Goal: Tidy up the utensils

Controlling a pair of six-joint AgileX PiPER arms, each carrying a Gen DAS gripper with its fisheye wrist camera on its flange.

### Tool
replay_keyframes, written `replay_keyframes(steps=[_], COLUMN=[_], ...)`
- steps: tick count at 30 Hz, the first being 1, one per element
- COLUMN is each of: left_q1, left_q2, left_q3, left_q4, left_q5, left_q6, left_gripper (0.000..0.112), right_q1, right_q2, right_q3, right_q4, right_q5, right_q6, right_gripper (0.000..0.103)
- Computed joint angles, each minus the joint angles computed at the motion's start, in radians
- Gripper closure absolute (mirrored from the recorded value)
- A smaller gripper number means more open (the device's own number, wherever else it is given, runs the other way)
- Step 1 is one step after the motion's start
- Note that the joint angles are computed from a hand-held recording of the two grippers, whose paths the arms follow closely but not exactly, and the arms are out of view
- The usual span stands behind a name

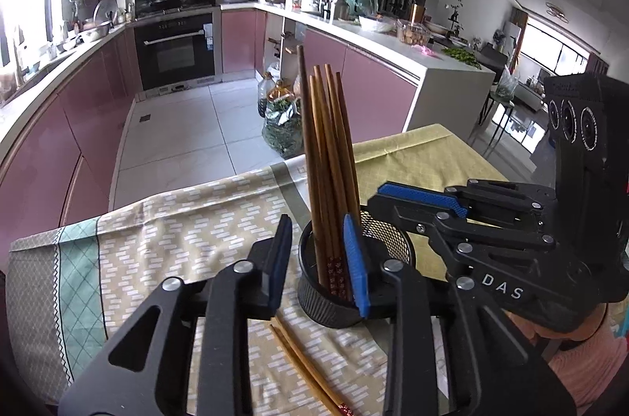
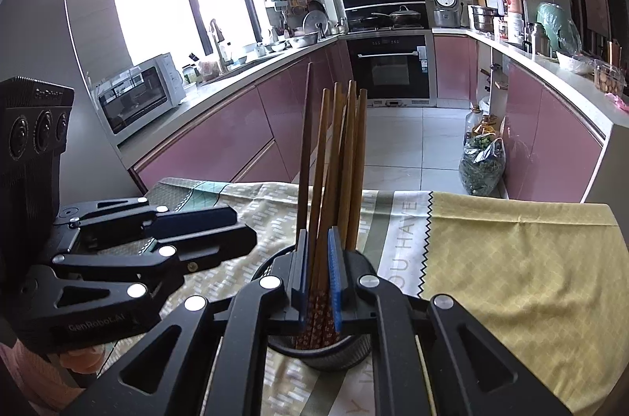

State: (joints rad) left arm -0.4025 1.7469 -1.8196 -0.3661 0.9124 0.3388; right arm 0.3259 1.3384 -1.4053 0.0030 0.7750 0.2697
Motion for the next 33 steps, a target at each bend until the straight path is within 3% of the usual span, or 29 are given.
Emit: replay_keyframes(steps=[2,6,13,16,24,28,33], left_q1=[0.007,0.039,0.076,0.086,0.086,0.074,0.062], left_q2=[-0.051,-0.160,-0.281,-0.314,-0.368,-0.399,-0.411], left_q3=[0.074,0.239,0.452,0.531,0.707,0.774,0.795], left_q4=[-0.010,-0.052,-0.032,0.021,0.170,0.244,0.278], left_q5=[-0.049,-0.142,-0.227,-0.272,-0.373,-0.421,-0.422], left_q6=[0.017,0.083,0.103,0.049,-0.096,-0.173,-0.213], left_gripper=[0.081,0.068,0.061,0.050,0.044,0.039,0.034], right_q1=[0.013,0.056,0.165,0.188,0.222,0.246,0.277], right_q2=[-0.027,-0.085,-0.153,-0.158,-0.146,-0.145,-0.128], right_q3=[0.029,0.078,0.169,0.214,0.325,0.351,0.358], right_q4=[0.009,0.011,-0.003,0.006,0.040,0.018,-0.007], right_q5=[-0.009,-0.028,-0.037,-0.039,-0.063,-0.073,-0.068], right_q6=[-0.005,-0.011,0.019,0.031,0.088,0.137,0.173], right_gripper=[0.093,0.082,0.073,0.072,0.072,0.066,0.066])
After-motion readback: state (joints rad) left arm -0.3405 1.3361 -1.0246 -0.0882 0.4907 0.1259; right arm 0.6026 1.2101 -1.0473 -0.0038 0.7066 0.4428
